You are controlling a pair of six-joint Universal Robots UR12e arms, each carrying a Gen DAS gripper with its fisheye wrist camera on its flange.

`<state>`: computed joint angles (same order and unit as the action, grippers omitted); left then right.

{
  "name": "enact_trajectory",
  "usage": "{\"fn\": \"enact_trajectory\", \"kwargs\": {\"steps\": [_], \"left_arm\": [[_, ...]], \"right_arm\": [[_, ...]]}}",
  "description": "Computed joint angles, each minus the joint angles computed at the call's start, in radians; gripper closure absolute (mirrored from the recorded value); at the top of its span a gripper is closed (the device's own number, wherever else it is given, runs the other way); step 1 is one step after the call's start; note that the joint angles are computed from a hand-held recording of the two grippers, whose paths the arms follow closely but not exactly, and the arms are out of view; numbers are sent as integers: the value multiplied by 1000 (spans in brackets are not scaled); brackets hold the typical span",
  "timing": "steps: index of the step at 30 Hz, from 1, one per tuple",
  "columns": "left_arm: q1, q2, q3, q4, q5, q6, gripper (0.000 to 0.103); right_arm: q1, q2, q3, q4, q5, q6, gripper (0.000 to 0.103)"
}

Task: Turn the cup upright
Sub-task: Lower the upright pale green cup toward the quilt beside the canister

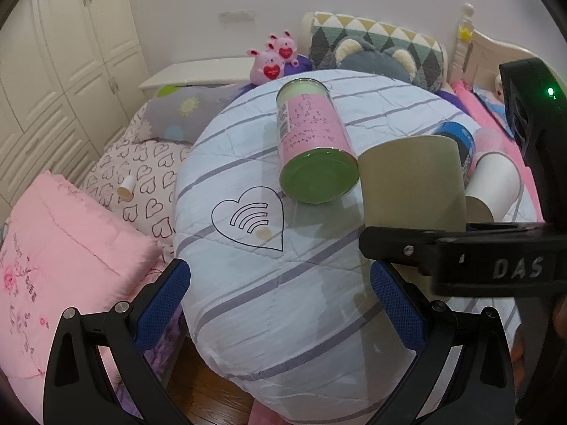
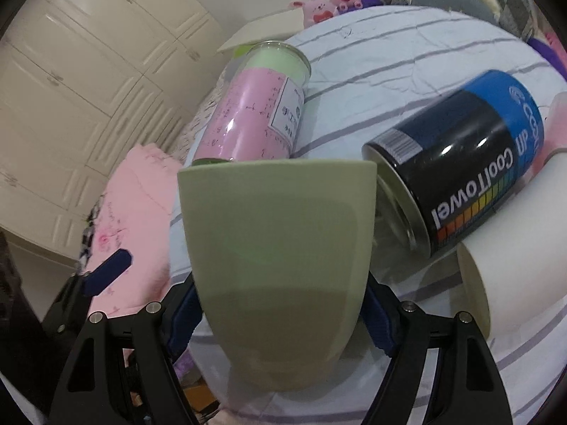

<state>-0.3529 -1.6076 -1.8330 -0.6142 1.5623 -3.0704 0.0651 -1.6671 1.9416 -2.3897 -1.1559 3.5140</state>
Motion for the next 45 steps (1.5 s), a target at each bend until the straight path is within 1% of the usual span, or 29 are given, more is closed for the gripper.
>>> {"fn": "enact_trajectory", "kwargs": {"steps": [5, 8, 12, 13, 15, 17, 18, 20, 22, 24, 27, 29, 30, 32, 34, 35, 37, 39, 42, 45], "left_arm": [[7, 9, -9, -2, -23, 11, 0], [9, 12, -12, -8, -33, 18, 0], [7, 16, -13, -5, -48, 26, 0], [5, 17, -12, 0, -45, 26, 0], [4, 17, -10, 0, -56, 25, 0], [1, 15, -6, -5, -58, 26, 0], [-2, 14, -5, 0, -55, 26, 0], [-7, 12, -1, -1, -55, 30, 0], [-11, 8, 5, -3, -60, 30, 0], [-17, -2, 17, -7, -72, 24, 0], [-28, -19, 39, -20, -89, 21, 0], [-43, -33, 61, -38, -82, 30, 0], [-49, -39, 68, -45, -80, 38, 0], [-52, -46, 77, -62, -96, 40, 0], [-57, -61, 99, -103, -113, 38, 0], [-60, -66, 104, -110, -110, 35, 0], [-75, -83, 121, -127, -78, 29, 0], [-88, -100, 140, -148, -52, 29, 0], [-95, -119, 160, -175, -46, 18, 0], [-104, -131, 171, -178, -25, 10, 0]], "right_arm": [[-13, -12, -2, 49, 35, -14, 25], [-23, -17, 6, 49, 63, -2, 25], [-44, -30, 19, 48, 124, 10, 25], [-49, -34, 18, 61, 137, 4, 25], [-55, -40, 21, 62, 144, 2, 25], [-51, -42, 13, 82, 110, -17, 25], [-44, -48, 14, 60, 78, -17, 25], [-42, -60, 21, 33, 54, 4, 24], [-28, -78, 20, 14, -34, 5, 22], [-18, -98, 14, 26, -117, -4, 22], [-21, -132, 24, 9, -173, -15, 21], [-27, -148, 32, -9, -189, -26, 21], [-22, -147, 33, -27, -193, -22, 21], [-38, -159, 46, -57, -179, -28, 21], [-50, -168, 55, -66, -187, -25, 21], [-50, -167, 56, -71, -197, -19, 21], [-58, -166, 64, -71, -201, -15, 21], [-73, -165, 75, -86, -172, -13, 21], [-80, -156, 77, -90, -166, -13, 21], [-88, -152, 79, -88, -174, -20, 21]]}}
